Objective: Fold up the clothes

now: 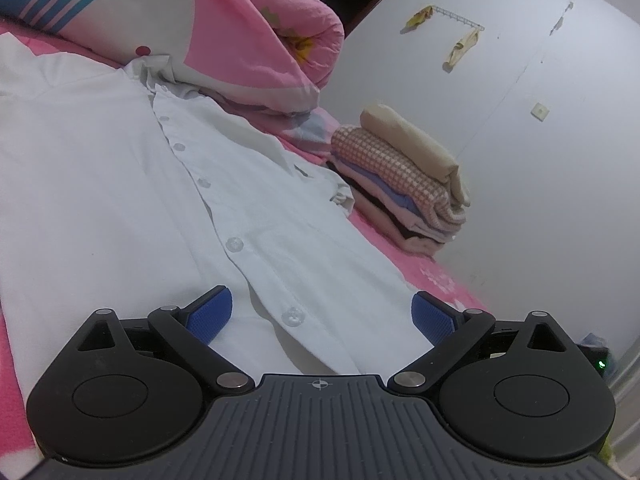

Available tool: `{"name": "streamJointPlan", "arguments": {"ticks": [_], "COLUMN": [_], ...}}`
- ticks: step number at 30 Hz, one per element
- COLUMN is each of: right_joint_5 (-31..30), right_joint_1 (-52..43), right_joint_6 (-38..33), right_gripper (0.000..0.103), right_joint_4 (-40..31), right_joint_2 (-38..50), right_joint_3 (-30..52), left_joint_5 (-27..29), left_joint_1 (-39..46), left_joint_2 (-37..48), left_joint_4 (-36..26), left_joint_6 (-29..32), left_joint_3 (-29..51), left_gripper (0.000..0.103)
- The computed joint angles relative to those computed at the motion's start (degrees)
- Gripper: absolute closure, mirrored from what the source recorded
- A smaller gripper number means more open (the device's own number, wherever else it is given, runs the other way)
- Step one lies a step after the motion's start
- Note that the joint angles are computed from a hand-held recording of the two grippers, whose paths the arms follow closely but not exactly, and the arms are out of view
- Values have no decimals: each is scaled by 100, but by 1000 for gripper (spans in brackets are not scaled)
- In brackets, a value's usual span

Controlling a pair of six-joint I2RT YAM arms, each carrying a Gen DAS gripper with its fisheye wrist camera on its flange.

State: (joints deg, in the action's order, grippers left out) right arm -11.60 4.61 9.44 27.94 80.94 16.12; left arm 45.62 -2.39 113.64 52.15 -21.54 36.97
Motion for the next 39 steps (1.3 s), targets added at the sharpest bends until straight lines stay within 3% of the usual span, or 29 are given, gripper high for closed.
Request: {"name": "streamJointPlan", "arguments": {"ticks": [3, 7, 13, 19, 22, 25, 27, 29, 30, 33, 35, 39], "right_joint_5": [-43, 74, 212, 259, 317, 650, 915, 1207, 1341, 1879, 2441, 3593], "right_joint_1": [-168, 739, 2693, 3971, 4562, 4885, 4904, 4783, 4692, 4439, 4238, 4131], "right_joint_6": [338, 332, -214, -1206, -1803, -1774, -1454, -914, -638, 263, 815, 1714], "right_gripper": [97, 89, 86, 86, 86, 86, 79, 56, 51, 26, 0, 0], "right_joint_4": [-12, -293, 38, -711, -1179, -1632, -1945, -2205, -2282, -2716, -3182, -4097], "right_joint_2": [-735, -1779, 79, 1660, 1779, 1660, 1416, 872, 453, -998, -1972, -3172], "right_joint_3": [-316, -683, 268, 1568, 1786, 1841, 1791, 1578, 1376, 848, 620, 511], "left_joint_5": [-22, -61, 0, 109, 220, 340, 418, 486, 507, 554, 537, 449], "left_joint_1": [-12, -29, 10, 64, 118, 170, 202, 229, 237, 251, 246, 210], "left_joint_2": [-10, 7, 59, 172, 251, 351, 414, 469, 487, 525, 507, 396], "left_joint_4": [1, 79, 228, 547, 758, 1024, 1194, 1347, 1407, 1541, 1505, 1314], "left_joint_6": [-9, -31, -103, -286, -403, -563, -672, -771, -806, -892, -866, -731], "left_joint_3": [-3, -25, -52, -91, -117, -141, -154, -167, -178, -198, -200, -225], "left_gripper": [5, 5, 5, 5, 5, 4, 4, 4, 3, 3, 3, 2]}}
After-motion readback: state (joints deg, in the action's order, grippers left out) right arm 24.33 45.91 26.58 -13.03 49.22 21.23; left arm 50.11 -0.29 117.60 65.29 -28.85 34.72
